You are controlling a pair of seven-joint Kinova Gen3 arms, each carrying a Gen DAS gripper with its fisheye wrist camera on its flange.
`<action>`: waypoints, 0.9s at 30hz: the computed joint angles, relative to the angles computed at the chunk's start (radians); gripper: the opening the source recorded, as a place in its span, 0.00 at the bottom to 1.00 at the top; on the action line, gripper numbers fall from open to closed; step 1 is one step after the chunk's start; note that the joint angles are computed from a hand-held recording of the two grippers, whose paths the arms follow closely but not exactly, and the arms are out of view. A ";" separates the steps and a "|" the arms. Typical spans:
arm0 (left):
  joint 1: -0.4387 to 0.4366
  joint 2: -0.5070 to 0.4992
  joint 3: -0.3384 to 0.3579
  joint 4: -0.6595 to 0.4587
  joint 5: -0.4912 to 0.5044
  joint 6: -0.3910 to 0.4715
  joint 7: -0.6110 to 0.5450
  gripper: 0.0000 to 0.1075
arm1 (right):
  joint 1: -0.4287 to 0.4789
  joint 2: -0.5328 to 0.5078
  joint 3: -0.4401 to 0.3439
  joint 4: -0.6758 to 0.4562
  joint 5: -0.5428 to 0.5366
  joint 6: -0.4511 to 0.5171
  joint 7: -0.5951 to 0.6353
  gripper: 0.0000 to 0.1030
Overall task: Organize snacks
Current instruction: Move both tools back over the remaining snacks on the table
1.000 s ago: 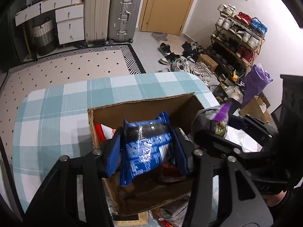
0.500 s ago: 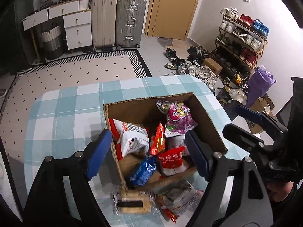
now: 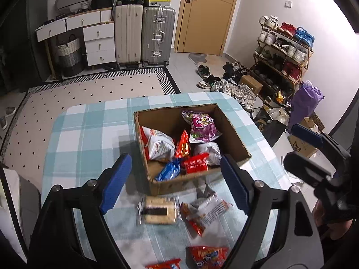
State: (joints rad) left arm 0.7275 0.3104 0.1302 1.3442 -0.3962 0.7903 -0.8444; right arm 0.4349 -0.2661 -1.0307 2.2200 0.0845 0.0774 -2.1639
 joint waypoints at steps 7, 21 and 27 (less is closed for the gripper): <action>0.054 -0.079 0.017 0.073 -0.090 0.036 0.091 0.76 | -0.198 -0.136 0.141 0.035 -0.042 0.063 -0.026 0.90; 0.087 -0.213 0.141 0.236 -0.286 0.091 0.378 0.86 | -0.353 -0.340 0.173 0.087 -0.104 0.166 -0.114 0.93; 0.107 -0.239 0.193 0.339 -0.374 0.082 0.507 0.94 | -0.333 -0.384 0.058 0.124 -0.158 0.157 -0.158 0.94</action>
State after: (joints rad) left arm 0.8346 0.0711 0.3229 1.6831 -0.7707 0.8724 -0.3371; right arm 0.1022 -0.6501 -0.9723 2.3440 -0.0740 0.2342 -2.3216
